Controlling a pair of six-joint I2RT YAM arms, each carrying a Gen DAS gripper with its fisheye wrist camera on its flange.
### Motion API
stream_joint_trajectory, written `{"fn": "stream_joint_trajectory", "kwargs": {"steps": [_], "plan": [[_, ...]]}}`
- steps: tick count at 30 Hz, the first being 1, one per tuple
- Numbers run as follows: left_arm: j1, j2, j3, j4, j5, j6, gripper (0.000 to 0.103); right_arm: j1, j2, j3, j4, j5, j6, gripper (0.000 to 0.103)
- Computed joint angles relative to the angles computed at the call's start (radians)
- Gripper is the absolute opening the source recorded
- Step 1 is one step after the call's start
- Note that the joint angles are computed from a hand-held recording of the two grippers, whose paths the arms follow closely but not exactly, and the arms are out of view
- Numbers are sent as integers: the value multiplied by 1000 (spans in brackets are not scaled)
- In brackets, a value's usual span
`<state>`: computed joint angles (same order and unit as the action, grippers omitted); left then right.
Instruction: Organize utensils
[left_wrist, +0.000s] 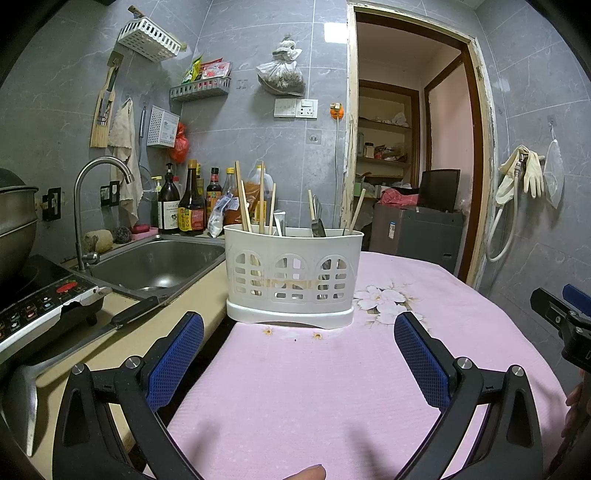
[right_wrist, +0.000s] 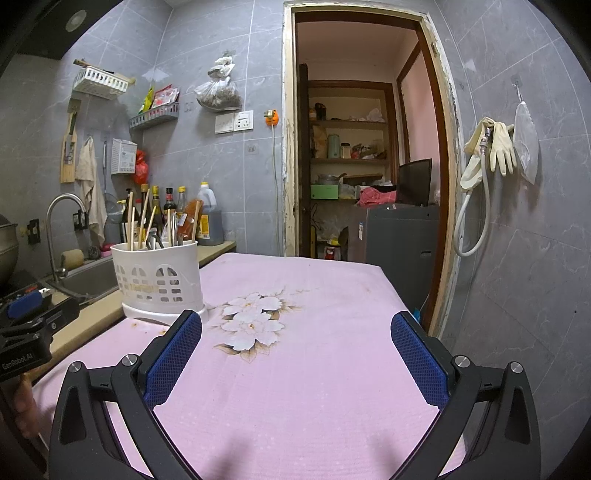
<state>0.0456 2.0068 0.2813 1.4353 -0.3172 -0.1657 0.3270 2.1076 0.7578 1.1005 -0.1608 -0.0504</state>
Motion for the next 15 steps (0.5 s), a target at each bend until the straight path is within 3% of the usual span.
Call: {"fn": "stream_joint_trajectory", "kwargs": {"steps": [15], "plan": [[16, -6, -5, 7, 15, 12, 101, 3, -2, -2, -1, 3, 2, 103]]}}
